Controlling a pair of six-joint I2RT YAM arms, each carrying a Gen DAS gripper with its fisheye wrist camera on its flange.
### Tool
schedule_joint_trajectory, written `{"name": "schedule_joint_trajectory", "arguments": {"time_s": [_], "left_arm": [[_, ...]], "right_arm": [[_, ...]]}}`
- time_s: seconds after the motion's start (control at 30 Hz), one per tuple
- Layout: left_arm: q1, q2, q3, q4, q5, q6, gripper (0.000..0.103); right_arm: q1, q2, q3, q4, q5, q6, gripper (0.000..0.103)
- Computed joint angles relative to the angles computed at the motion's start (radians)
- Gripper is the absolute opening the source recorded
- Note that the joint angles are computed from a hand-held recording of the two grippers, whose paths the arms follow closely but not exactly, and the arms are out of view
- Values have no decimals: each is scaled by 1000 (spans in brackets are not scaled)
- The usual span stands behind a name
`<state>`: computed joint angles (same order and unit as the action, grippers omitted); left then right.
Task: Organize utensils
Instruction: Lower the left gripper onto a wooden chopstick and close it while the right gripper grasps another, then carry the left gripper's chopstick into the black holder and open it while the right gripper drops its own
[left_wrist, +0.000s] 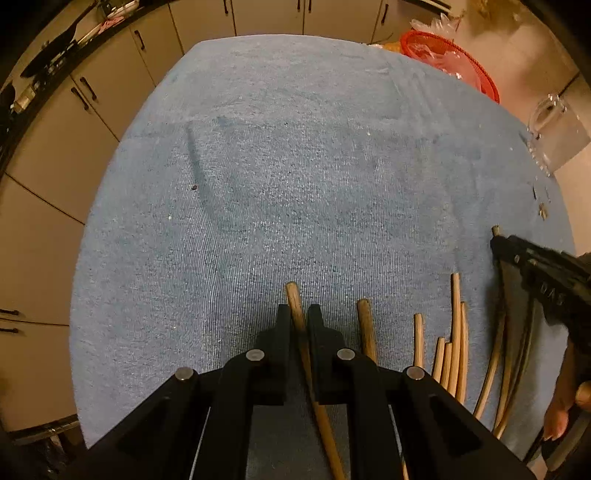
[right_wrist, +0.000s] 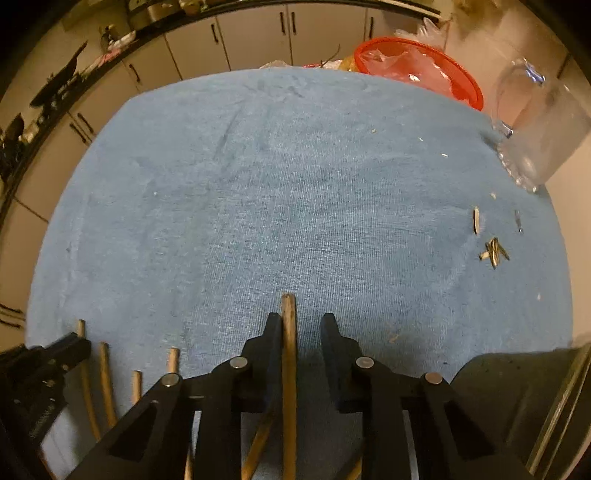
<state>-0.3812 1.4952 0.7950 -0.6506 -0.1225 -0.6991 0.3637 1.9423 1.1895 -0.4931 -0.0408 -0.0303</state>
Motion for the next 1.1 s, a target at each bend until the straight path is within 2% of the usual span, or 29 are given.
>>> {"name": "schedule_joint_trajectory", "arguments": {"time_s": [0.1, 0.27, 0.33, 0.5, 0.63, 0.67, 0.7, 0.73, 0.83, 0.93, 0.97, 1.1], "left_arm": [[35, -9, -28, 26, 8, 44, 9], [21, -77, -101, 119, 19, 39, 7], [22, -160, -146, 136, 48, 29, 7], [-129, -424, -153, -18, -121, -64, 7], [-364, -578, -89, -211, -332, -224, 7], [-458, -598, -50, -286, -407, -299, 7], [-517, -600, -13, -343, -448, -347, 7], [-526, -629, -11, -360, -472, -346, 7], [-673, -612, 53, -472, -563, -494, 7], [-716, -621, 56, -500, -618, -532, 7], [-771, -617, 69, -546, -634, -589, 7], [-834, -565, 103, -569, -675, -642, 7]], "right_arm": [[13, -10, -19, 19, 0, -21, 9], [-10, -87, -101, 77, -67, 12, 8], [-25, -162, -159, 108, -113, 14, 8], [-90, -460, -320, 133, -233, -5, 8], [-143, -730, -439, 130, -327, -23, 8], [-157, -798, -465, 122, -344, -25, 8], [-173, -866, -490, 118, -362, -28, 8], [-190, -940, -516, 107, -380, -32, 8], [-227, -1114, -559, 53, -421, -34, 8], [-271, -1250, -598, -1, -462, -41, 8], [-286, -1285, -604, -20, -474, -42, 8], [-367, -1366, -623, -71, -546, -52, 8]]}}
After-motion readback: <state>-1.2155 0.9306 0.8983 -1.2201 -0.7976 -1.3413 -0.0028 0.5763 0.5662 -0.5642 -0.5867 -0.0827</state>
